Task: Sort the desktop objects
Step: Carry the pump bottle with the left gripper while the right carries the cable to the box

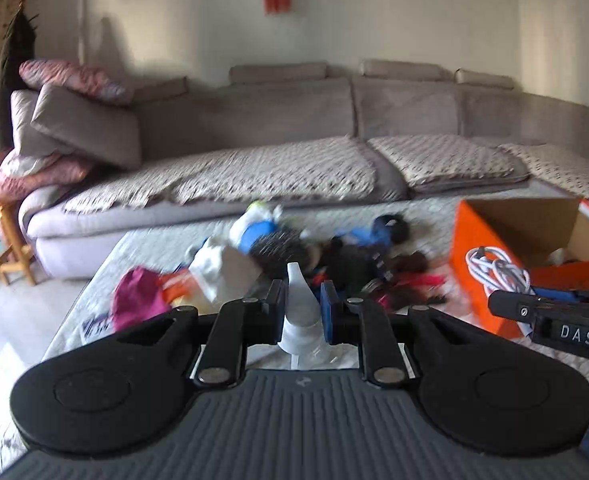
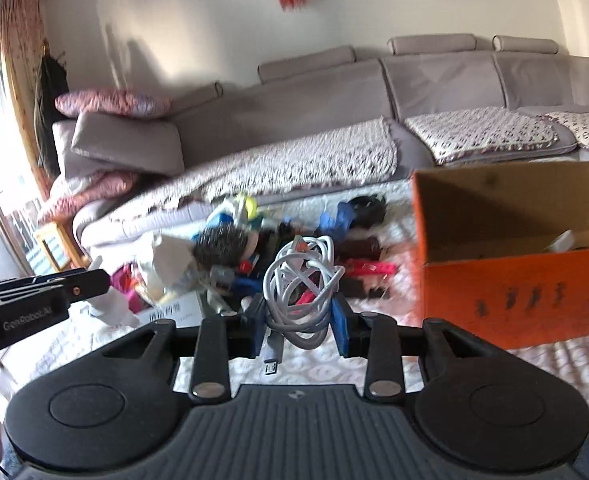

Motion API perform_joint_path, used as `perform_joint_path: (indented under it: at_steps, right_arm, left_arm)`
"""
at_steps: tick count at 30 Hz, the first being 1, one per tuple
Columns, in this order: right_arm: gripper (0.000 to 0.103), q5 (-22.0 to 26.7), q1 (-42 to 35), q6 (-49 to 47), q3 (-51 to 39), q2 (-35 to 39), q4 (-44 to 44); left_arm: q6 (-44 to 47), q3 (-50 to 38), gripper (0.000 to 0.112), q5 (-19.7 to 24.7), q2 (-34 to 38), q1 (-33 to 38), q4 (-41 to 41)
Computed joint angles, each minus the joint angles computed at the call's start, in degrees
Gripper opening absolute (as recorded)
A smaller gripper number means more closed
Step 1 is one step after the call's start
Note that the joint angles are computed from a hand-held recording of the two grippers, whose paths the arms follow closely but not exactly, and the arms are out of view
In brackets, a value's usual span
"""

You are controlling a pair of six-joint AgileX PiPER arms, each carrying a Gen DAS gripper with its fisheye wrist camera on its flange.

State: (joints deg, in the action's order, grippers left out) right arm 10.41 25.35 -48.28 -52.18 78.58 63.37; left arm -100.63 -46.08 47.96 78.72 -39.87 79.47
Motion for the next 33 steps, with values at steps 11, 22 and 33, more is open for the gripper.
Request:
perform_joint_path:
  at_steps: [11, 22, 33]
  right_arm:
    - [0.031, 5.9, -9.2, -27.1, 1.4, -1.5, 27.6]
    - [0.031, 9.9, -23.2, -26.0, -2.8, -2.0, 26.7]
    - [0.032, 13.4, -31.3, -2.0, -14.9, 7.4, 0.9]
  left_arm:
    - [1.4, -8.5, 0.019, 1.1, 6.7, -3.5, 4.5]
    - [2.2, -20.1, 0.019, -5.7, 14.3, -5.4, 11.7]
    - [3.7, -31.3, 0.019, -21.6, 22.3, 1.1, 9.4]
